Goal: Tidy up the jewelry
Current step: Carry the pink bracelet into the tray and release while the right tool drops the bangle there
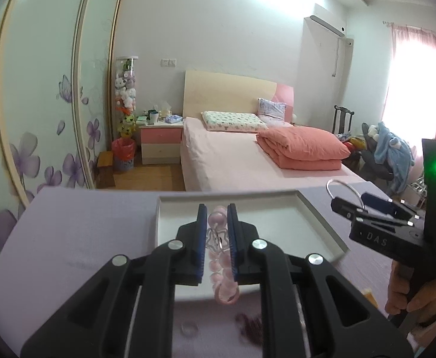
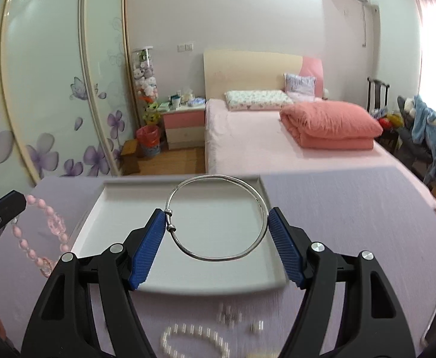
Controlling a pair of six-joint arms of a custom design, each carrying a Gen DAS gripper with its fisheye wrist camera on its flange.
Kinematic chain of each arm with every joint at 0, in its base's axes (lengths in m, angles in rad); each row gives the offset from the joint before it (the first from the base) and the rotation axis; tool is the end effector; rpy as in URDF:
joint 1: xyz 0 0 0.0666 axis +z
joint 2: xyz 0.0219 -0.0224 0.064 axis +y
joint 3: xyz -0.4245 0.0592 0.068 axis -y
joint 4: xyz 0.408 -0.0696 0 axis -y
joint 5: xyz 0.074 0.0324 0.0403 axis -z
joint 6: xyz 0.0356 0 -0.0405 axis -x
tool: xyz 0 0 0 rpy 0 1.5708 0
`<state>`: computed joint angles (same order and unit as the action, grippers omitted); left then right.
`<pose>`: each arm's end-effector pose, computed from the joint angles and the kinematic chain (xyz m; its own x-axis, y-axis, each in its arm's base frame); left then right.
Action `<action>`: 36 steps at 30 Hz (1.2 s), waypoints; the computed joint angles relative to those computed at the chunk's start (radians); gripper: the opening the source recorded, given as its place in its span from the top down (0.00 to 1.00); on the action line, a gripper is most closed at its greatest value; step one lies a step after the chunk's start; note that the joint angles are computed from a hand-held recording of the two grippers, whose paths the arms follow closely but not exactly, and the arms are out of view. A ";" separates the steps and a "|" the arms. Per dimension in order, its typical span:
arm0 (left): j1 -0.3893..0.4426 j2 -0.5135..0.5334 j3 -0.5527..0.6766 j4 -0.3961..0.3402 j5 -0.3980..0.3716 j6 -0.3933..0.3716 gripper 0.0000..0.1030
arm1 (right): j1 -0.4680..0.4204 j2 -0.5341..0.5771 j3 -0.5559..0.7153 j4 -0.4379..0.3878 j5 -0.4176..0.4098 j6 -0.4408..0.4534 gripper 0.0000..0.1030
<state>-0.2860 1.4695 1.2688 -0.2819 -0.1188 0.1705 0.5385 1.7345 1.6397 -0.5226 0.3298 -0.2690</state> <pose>0.5222 -0.1496 0.4275 -0.4692 -0.0376 -0.8823 0.1013 0.9902 -0.0961 0.5659 0.3242 0.4372 -0.5478 -0.0344 -0.8359 -0.1171 0.9925 0.0360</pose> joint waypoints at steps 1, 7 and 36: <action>0.002 0.031 0.029 -0.001 -0.008 -0.009 0.86 | -0.004 0.026 0.035 -0.018 -0.002 0.004 0.31; 0.032 0.181 0.171 -0.060 0.038 0.021 0.86 | -0.050 0.215 0.268 -0.193 -0.074 -0.039 0.31; 0.070 0.313 0.273 -0.128 0.027 0.096 0.66 | -0.095 0.270 0.347 -0.318 -0.249 -0.125 0.23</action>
